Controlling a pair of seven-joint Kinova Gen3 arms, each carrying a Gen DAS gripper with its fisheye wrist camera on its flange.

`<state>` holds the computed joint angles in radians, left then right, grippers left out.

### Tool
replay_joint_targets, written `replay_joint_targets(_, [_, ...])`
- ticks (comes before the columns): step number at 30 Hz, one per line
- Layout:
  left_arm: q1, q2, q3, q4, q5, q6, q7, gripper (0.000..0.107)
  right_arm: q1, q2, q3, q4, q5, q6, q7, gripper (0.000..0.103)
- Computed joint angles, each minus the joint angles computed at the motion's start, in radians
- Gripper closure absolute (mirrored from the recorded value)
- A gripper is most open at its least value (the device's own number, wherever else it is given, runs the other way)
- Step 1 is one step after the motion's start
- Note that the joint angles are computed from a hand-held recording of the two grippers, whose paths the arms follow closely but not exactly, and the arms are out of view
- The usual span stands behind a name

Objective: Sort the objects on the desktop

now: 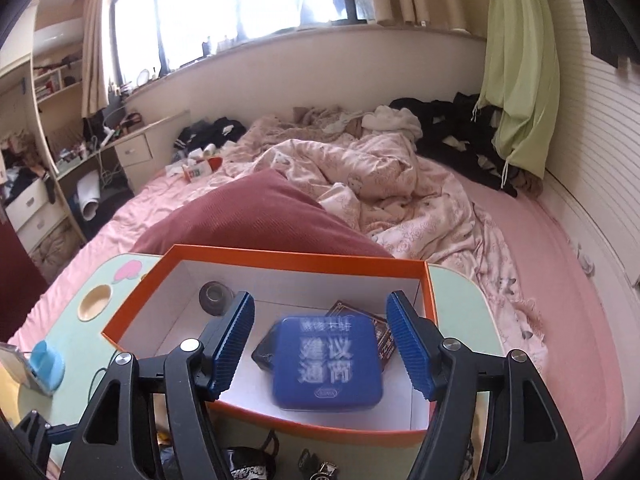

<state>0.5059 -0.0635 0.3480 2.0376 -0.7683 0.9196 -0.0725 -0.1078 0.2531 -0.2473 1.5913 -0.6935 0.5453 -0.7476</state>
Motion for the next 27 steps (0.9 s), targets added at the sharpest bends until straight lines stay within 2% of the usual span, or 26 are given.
replay_joint_targets(4, [0.000, 0.011, -0.002, -0.009, -0.005, -0.003, 0.002, 0.005, 0.173, -0.037, -0.126, 0.078, -0.155, 0.001, 0.161, 0.026])
replay_joint_targets(7, [0.004, 0.016, -0.007, -0.013, -0.009, -0.003, 0.002, 0.005, 0.312, -0.079, -0.193, 0.138, -0.274, 0.066, 0.283, 0.023])
replay_joint_targets(9, [0.007, 0.015, -0.010, -0.012, -0.009, -0.003, 0.002, 0.005, 0.386, -0.111, -0.196, 0.179, -0.354, 0.146, 0.364, 0.020])
replay_joint_targets(10, [0.007, 0.015, -0.011, -0.012, -0.009, -0.003, 0.002, 0.005, 0.404, -0.141, -0.171, 0.213, -0.394, 0.187, 0.405, 0.016])
replay_joint_targets(14, [0.009, 0.019, -0.012, -0.015, -0.011, -0.002, 0.003, 0.005, 0.337, -0.222, 0.000, 0.335, -0.479, 0.255, 0.568, 0.012])
replay_joint_targets(17, [0.010, 0.015, -0.013, -0.011, -0.009, -0.004, 0.002, 0.005, 0.236, -0.263, 0.135, 0.422, -0.494, 0.239, 0.654, 0.012])
replay_joint_targets(18, [0.010, 0.015, -0.012, -0.011, -0.010, -0.004, 0.003, 0.005, 0.212, -0.272, 0.159, 0.441, -0.488, 0.218, 0.660, 0.012])
replay_joint_targets(21, [0.010, 0.018, -0.012, -0.014, -0.011, -0.003, 0.004, 0.005, 0.176, -0.283, 0.192, 0.487, -0.475, 0.177, 0.675, 0.012])
replay_joint_targets(24, [0.010, 0.014, -0.012, -0.009, -0.010, -0.004, 0.004, 0.005, 0.127, -0.267, 0.210, 0.516, -0.456, 0.140, 0.665, 0.006])
replay_joint_targets(26, [0.011, 0.013, -0.010, -0.010, -0.013, -0.001, 0.005, 0.005, 0.092, -0.277, 0.210, 0.557, -0.515, 0.067, 0.717, 0.000])
replay_joint_targets(27, [0.011, 0.012, -0.011, -0.010, -0.011, -0.002, 0.004, 0.005, 0.101, -0.290, 0.183, 0.583, -0.555, 0.026, 0.757, 0.000])
